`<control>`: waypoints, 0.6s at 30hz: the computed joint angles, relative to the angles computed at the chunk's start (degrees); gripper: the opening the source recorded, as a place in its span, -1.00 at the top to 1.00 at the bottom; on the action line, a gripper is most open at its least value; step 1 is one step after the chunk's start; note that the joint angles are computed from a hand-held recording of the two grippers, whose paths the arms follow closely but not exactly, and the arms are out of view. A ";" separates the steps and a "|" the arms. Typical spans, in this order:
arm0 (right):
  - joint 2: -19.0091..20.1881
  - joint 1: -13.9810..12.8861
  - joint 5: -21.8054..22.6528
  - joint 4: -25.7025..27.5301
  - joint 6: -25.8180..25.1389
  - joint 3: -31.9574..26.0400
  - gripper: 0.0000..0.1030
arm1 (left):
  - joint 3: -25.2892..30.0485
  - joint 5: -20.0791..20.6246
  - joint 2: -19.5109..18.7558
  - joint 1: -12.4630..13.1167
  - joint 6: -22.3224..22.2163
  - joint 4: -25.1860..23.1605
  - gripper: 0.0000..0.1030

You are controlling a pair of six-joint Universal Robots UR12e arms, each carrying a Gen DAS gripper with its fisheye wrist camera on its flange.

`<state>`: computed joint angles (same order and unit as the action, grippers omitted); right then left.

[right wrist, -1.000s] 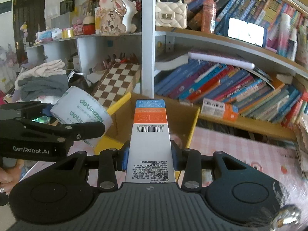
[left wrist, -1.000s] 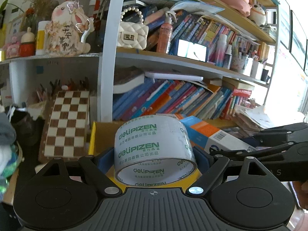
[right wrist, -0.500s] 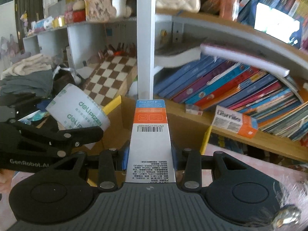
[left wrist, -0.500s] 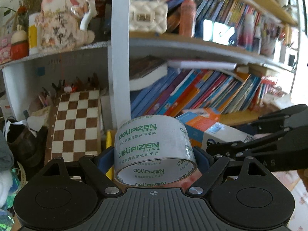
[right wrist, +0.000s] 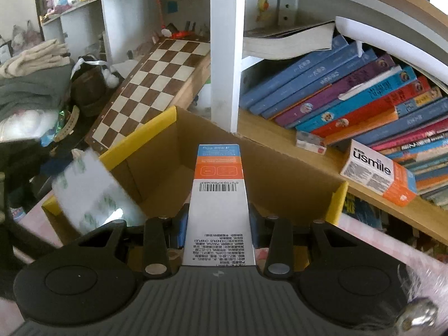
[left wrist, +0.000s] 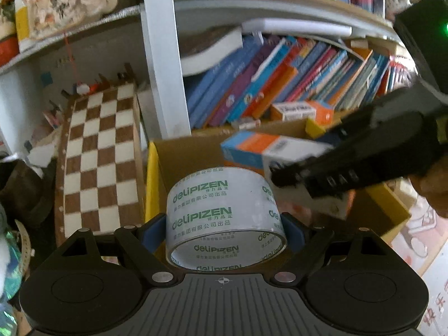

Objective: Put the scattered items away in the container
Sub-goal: 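Lower the tape roll and usmile box into the yellow box and open both grippers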

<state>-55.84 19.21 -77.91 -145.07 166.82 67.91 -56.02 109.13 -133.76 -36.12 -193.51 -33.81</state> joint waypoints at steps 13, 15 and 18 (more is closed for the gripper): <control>3.20 0.81 1.61 3.41 -1.56 -4.61 0.27 | 0.23 -1.26 -0.09 0.18 -0.11 -2.95 -0.70; 3.65 0.90 1.90 4.35 -1.77 -5.30 0.27 | 0.73 -1.44 -0.36 0.20 -0.21 -3.36 -0.69; 4.08 0.84 2.79 5.39 -1.79 -5.96 0.27 | 0.93 -1.88 -0.42 0.28 -0.59 -3.57 -0.70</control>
